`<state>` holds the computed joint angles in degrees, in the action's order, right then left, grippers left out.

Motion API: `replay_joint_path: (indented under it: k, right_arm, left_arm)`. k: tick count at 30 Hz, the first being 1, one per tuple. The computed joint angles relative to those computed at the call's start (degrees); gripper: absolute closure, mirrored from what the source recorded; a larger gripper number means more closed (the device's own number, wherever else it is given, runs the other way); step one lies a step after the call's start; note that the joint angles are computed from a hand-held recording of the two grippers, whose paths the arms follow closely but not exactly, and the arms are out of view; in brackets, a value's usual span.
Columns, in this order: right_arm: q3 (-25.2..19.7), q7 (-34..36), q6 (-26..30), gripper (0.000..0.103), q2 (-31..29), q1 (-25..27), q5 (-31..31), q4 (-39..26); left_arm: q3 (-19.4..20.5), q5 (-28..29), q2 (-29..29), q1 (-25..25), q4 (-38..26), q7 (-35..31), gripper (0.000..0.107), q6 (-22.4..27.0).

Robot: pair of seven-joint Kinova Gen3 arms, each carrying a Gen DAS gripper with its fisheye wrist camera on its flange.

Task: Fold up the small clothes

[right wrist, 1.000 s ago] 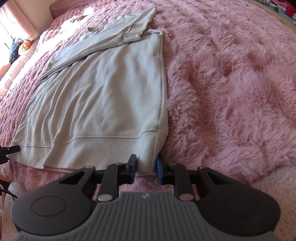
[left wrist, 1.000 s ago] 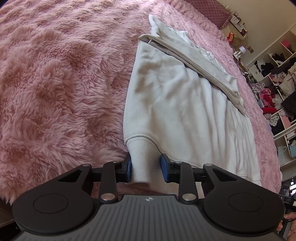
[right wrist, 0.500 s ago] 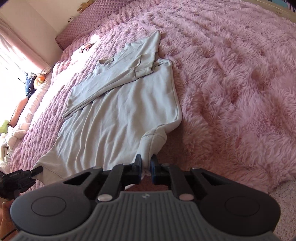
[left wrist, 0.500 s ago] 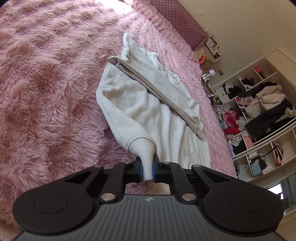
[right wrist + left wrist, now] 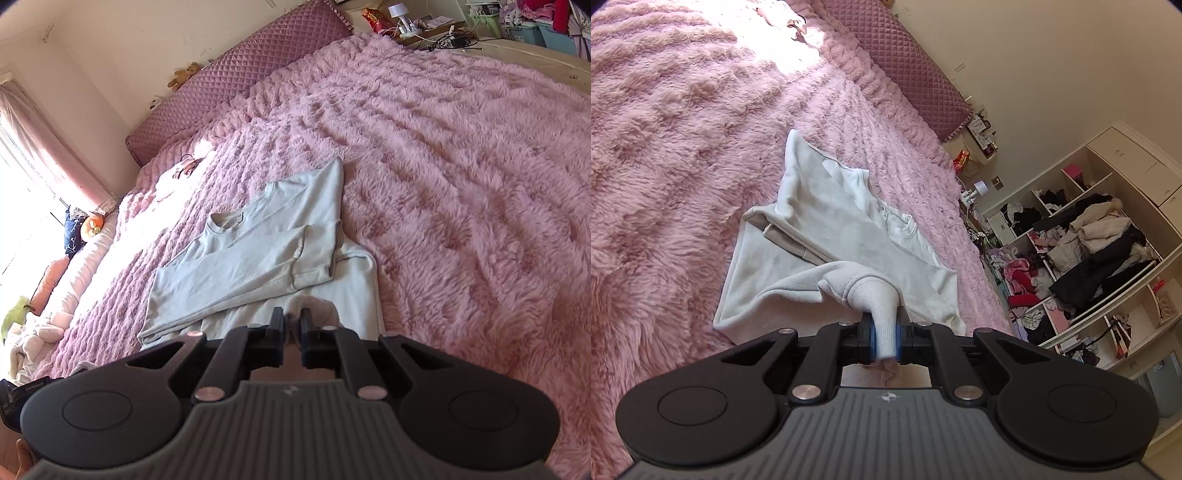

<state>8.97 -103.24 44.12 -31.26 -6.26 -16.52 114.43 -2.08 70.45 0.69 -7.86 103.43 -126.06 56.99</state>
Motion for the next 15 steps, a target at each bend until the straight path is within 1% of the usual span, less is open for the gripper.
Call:
replay_joint_path:
  k: [3, 5, 7, 9, 10, 11, 12, 15]
  right_arm:
    - [0.60, 1.11, -5.99, 0.101, 4.52, -0.73, -0.22, -1.11]
    - [2.14, 2.26, -9.24, 0.101, 8.21, -1.77, -1.45, -2.43]
    - [4.54, 4.44, -11.91, 0.101, 11.93, -3.32, -3.99, -4.20]
    - [7.57, 8.44, -13.67, 0.101, 16.12, -4.96, -8.65, -6.70]
    - [9.73, 10.36, -14.14, 0.101, 18.23, -6.53, -10.98, -8.17]
    - [10.82, 12.35, -14.73, 0.101, 20.45, -7.06, -13.15, -9.68]
    - [10.86, 13.60, -15.47, 0.101, 22.19, -6.83, -14.38, -10.83]
    - [10.10, 16.94, -17.41, 0.101, 28.86, -5.38, -17.82, -15.64]
  left_arm:
    - [1.23, 2.20, 3.81, 0.49, -3.68, -0.95, 0.098, -2.43]
    - [2.22, 4.18, 6.34, 0.33, -5.99, -2.09, 0.098, -4.13]
    - [3.41, 6.82, 9.48, -0.18, -8.93, -2.90, 0.098, -5.10]
    - [4.85, 7.79, 12.47, -0.55, -12.29, -3.13, 0.098, -6.01]
    - [5.58, 7.34, 14.01, -0.30, -14.46, -2.91, 0.098, -7.40]
    - [5.92, 6.43, 15.40, 0.10, -16.60, -2.47, 0.098, -8.13]
    - [7.31, 4.91, 17.17, 0.08, -19.26, -2.04, 0.098, -9.69]
    - [8.44, -0.58, 21.78, 1.52, -26.32, 2.34, 0.098, -12.13]
